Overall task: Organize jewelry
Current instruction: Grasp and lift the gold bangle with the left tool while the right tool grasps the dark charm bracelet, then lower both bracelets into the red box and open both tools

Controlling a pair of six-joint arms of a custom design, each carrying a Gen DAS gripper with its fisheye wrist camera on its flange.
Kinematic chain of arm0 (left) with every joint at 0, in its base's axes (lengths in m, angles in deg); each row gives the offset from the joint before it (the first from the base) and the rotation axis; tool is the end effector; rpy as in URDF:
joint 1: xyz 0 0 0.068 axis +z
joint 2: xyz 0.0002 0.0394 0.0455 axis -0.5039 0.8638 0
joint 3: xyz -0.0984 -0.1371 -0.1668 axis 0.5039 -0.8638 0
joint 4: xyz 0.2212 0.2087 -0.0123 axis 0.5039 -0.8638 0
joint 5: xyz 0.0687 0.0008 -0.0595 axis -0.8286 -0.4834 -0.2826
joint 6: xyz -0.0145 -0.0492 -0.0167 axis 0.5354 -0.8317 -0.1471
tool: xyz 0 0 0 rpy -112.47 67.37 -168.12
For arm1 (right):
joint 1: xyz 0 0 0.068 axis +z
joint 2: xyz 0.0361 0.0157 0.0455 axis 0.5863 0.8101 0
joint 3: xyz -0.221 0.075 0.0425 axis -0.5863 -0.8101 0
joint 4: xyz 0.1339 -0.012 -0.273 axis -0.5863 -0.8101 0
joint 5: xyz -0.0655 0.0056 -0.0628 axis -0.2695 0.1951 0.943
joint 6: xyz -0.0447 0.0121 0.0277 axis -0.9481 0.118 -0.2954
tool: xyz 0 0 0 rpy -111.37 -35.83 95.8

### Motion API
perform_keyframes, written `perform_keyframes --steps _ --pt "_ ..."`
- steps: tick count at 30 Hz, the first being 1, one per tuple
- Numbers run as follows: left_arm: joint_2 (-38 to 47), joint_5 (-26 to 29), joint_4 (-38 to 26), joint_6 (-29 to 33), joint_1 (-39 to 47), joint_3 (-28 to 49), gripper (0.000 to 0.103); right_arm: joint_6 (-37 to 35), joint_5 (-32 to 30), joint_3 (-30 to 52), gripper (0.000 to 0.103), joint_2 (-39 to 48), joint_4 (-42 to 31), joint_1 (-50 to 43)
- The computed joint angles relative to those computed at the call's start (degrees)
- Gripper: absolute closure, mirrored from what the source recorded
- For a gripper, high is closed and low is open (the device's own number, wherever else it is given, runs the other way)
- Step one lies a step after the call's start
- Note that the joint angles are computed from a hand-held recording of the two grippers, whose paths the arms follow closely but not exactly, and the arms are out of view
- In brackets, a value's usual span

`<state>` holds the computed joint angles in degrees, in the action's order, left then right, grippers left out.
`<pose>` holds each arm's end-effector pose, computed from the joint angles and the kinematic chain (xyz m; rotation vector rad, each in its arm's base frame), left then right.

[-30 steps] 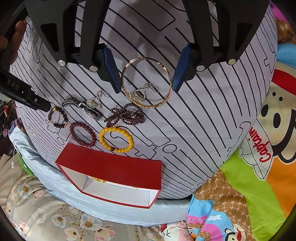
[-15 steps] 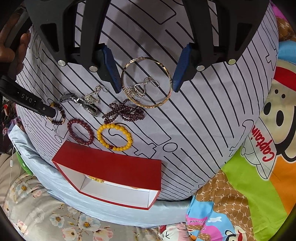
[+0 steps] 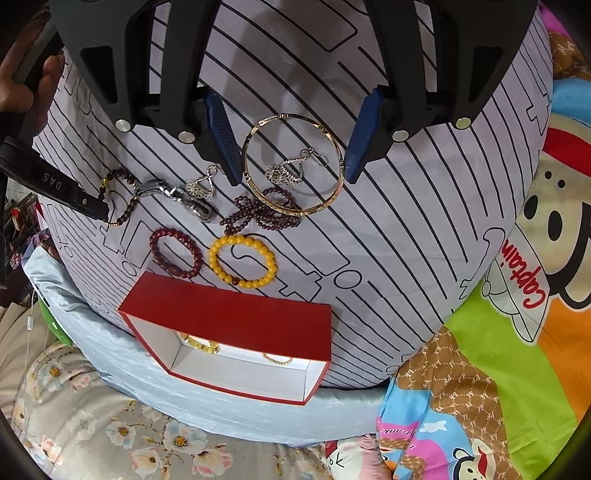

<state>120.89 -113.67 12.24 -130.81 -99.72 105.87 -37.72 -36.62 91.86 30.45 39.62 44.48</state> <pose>0.1103 -0.2400 0.1416 -0.2870 2.5176 -0.0872 0.1965 0.0354 0.1398 -0.1332 2.6150 0.2956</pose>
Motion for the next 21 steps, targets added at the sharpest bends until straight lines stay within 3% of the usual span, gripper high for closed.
perform_keyframes --steps 11,21 --pt "-2.07 -2.75 -2.34 3.21 -0.14 3.56 0.049 -0.01 -2.52 4.98 0.095 -7.52 -6.10 0.33" --pt "-2.33 -3.06 -0.76 12.76 6.18 7.92 0.049 0.21 -3.91 11.73 0.095 -1.66 -3.03 2.25"
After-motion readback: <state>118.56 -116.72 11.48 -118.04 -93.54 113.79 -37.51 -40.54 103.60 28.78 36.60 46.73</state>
